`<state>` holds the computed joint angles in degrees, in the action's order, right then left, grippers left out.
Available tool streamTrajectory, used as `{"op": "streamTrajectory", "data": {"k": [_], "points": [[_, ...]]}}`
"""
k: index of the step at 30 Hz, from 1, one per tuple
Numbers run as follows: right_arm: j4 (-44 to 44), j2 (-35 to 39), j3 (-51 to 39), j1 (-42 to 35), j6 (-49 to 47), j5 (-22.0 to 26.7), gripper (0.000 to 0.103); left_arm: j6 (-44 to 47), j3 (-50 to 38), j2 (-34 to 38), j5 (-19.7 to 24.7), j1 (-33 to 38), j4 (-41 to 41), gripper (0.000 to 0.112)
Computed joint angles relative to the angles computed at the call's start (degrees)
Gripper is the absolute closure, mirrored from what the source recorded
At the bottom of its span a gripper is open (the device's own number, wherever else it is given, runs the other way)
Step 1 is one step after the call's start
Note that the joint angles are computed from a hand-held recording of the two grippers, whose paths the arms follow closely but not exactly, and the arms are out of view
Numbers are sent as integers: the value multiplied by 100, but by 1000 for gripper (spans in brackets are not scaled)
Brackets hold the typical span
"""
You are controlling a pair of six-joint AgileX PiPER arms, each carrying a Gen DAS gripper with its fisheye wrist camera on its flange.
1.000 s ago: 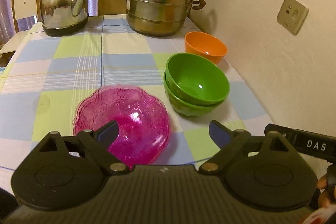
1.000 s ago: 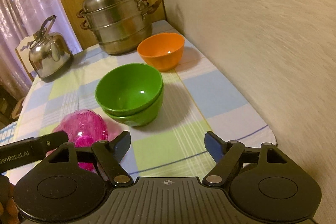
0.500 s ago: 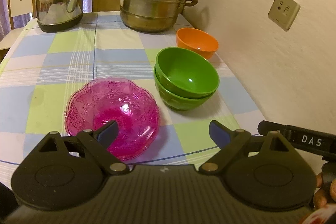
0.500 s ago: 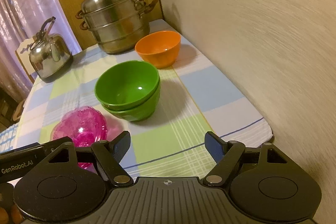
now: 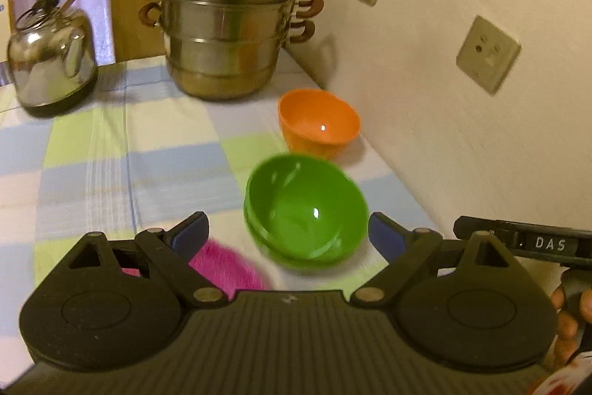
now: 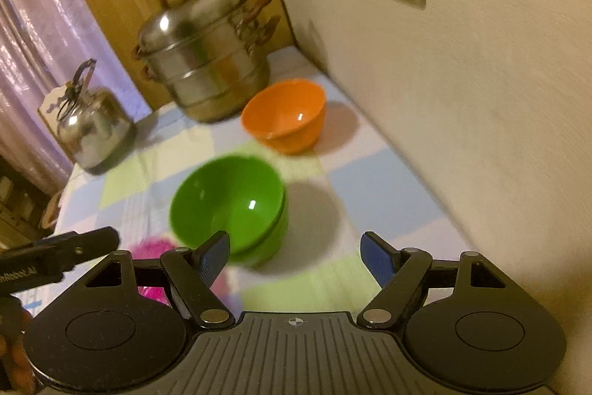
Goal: Organize plates and bowls
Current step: 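Move both grippers to the orange bowl beside the wall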
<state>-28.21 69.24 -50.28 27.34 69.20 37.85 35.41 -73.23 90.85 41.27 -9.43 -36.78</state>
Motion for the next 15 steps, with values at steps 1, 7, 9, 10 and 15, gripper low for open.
{"op": "streamTrajectory", "data": {"k": [1, 7, 9, 10, 15], "points": [[59, 93, -96, -173, -183, -51, 26, -118, -320, 234, 76, -24, 65, 20], [810, 756, -549, -1109, -1406, -560, 26, -695, -1938, 1453, 458, -193, 404, 20], [1063, 1010, -686, -1340, -1783, -745, 26, -922, -2529, 1894, 554, -266, 592, 21], [1364, 1152, -757, -1497, -2111, -863, 26, -1046, -2793, 2072, 606, -301, 716, 21], [2292, 1899, -1187, -1989, -3180, -1185, 26, -1534, -4660, 3319, 1240, -494, 1232, 23]]}}
